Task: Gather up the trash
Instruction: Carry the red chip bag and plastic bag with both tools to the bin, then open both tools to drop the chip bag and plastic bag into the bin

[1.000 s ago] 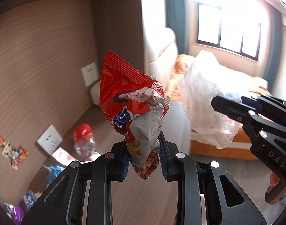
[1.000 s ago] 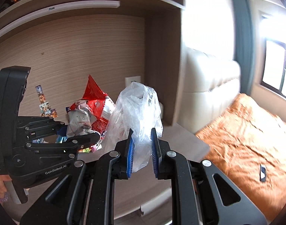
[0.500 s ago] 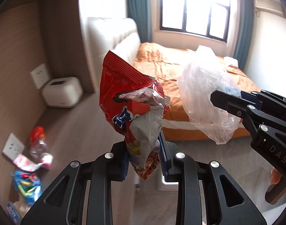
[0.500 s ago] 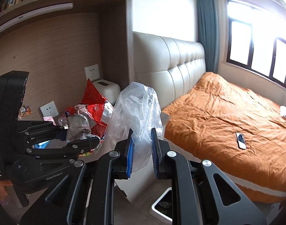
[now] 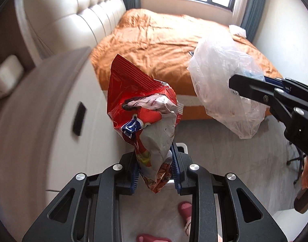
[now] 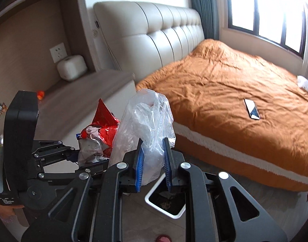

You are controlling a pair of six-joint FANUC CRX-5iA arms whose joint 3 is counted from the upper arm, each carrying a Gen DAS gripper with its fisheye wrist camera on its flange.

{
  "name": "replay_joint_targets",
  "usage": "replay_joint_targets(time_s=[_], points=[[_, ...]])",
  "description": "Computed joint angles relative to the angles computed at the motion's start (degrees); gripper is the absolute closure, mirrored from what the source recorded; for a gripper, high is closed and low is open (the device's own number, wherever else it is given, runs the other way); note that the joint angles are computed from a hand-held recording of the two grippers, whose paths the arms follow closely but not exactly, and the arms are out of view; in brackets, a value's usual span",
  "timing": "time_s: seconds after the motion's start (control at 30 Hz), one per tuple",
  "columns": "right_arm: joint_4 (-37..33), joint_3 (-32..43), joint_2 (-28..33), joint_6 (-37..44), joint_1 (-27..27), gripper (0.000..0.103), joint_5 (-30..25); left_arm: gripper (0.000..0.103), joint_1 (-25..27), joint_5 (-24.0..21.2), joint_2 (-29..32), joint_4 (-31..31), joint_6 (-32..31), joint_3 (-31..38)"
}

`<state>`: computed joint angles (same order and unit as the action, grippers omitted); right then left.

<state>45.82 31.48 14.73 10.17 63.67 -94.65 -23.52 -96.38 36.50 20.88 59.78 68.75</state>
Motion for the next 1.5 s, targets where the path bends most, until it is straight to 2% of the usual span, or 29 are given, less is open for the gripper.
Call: replay_joint_targets(time_s=[0.2,0.43,0.73,0.77,0.8,0.83,0.87,0.9,0.97,1.13,1.23,1.3,1.5], points=[[-5.2,-18.2,-8.3,-7.2,-2.8,0.084,9.4,0.076,-3.3,9.6,-4.5,-2.7,-4.2,-18.0],[-9.9,-32.5,-12.7,-10.7,-5.8,0.084,19.7,0.076,-5.7,17.9,-5.4,-4.9,-5.0,-30.9],[-13.0,-46.0,-13.9,-11.7,-9.8,0.083,33.3,0.076,-8.3,25.2,-0.3,-8.3,-3.7,-37.6],[-13.4,-46.9,-13.8,-11.6,-10.3,0.082,34.3,0.074,-8.4,25.9,0.2,-8.5,-3.4,-38.4],[-14.3,-47.9,-13.5,-11.1,-11.0,0.072,36.0,0.070,-8.5,25.6,1.3,-8.3,-3.4,-38.4],[-15.5,-48.7,-13.1,-10.4,-11.7,0.062,37.9,0.047,-8.6,25.1,2.5,-8.2,-3.7,-38.1],[-16.0,-49.4,-12.9,-10.3,-12.1,0.033,39.2,0.010,-9.0,26.1,3.1,-9.0,-3.4,-38.2],[-16.0,-50.6,-12.4,-11.3,-12.4,0.015,40.7,0.004,-9.3,28.4,2.9,-9.6,-3.4,-39.8],[-18.6,-51.7,-11.1,-10.2,-13.3,0.004,43.1,0.005,-9.0,30.5,3.5,-8.3,-3.2,-41.5],[-21.2,-52.4,-9.2,-9.9,-13.4,0.004,44.7,0.005,-9.4,32.9,4.3,-11.3,-1.5,-41.3],[-20.6,-52.5,-9.1,-11.0,-12.9,0.004,44.5,0.005,-9.1,33.0,4.0,-10.7,-0.8,-41.0],[-21.1,-52.1,-9.5,-10.2,-12.8,0.004,44.1,0.005,-8.9,31.4,3.7,-10.3,-0.4,-40.0],[-19.1,-48.7,-10.3,-7.6,-12.7,0.004,40.0,0.005,-8.2,28.6,2.4,-10.0,1.0,-36.3]])
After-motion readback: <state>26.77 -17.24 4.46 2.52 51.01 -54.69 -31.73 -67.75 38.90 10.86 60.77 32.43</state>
